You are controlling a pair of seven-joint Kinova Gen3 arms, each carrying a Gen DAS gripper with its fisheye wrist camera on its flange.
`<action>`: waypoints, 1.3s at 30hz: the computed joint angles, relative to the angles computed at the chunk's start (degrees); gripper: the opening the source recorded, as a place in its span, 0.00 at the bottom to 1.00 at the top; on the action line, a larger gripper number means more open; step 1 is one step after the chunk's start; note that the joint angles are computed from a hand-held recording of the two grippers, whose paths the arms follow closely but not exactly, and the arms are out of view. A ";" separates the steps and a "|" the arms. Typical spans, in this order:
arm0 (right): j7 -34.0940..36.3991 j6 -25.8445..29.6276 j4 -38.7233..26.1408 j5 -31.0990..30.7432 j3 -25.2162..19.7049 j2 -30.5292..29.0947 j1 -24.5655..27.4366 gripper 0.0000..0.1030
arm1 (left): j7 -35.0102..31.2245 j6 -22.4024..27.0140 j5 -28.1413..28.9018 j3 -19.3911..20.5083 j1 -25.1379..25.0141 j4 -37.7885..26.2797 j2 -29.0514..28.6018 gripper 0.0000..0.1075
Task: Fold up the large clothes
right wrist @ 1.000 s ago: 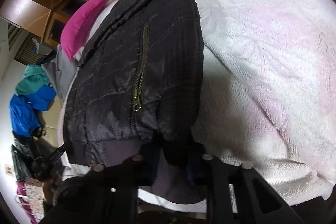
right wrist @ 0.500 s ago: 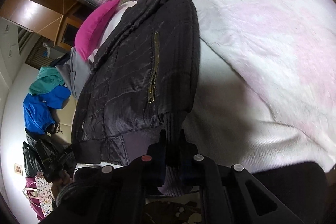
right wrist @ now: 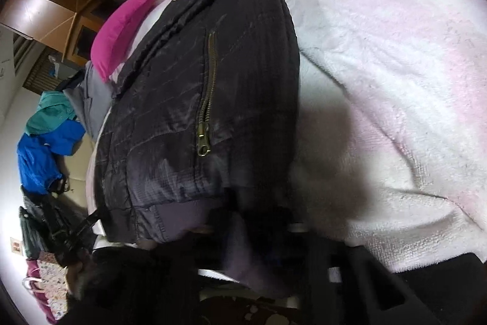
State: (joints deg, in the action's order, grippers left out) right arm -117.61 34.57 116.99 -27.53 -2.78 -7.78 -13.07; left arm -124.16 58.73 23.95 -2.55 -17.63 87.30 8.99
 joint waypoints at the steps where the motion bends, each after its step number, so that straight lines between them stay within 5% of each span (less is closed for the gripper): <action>1: 1.03 -0.13 0.20 -1.05 0.44 -0.69 -0.19 0.11 | -1.23 0.57 1.61 -0.13 -0.91 0.00 -0.46 0.13; 12: 3.81 -2.18 6.92 -8.02 5.37 -16.25 -4.99 0.09 | -15.79 14.86 15.09 -6.73 -8.62 0.68 -6.99 0.13; 20: 0.89 -0.19 4.03 -5.09 7.06 -26.49 -5.76 0.08 | -19.58 25.04 23.24 -11.20 -12.28 -3.31 -10.14 0.13; 24: 1.81 -1.98 0.59 -3.06 8.90 -26.84 -7.74 0.08 | -20.18 26.48 27.52 -11.61 -11.27 -6.30 -11.13 0.13; 31: 6.72 -4.52 -6.82 -0.11 13.80 -22.52 -11.49 0.08 | -17.95 21.23 30.92 -8.98 -7.23 -11.88 -10.18 0.13; 39: 6.11 -8.77 -3.00 -1.28 13.62 -23.69 -12.75 0.08 | -15.50 19.08 27.83 -9.44 -6.66 -10.78 -10.34 0.13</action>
State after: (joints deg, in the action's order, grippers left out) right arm -111.50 25.79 113.99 -28.80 10.84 -31.47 -25.82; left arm -139.66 77.81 51.79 -11.99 -24.29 76.53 -1.35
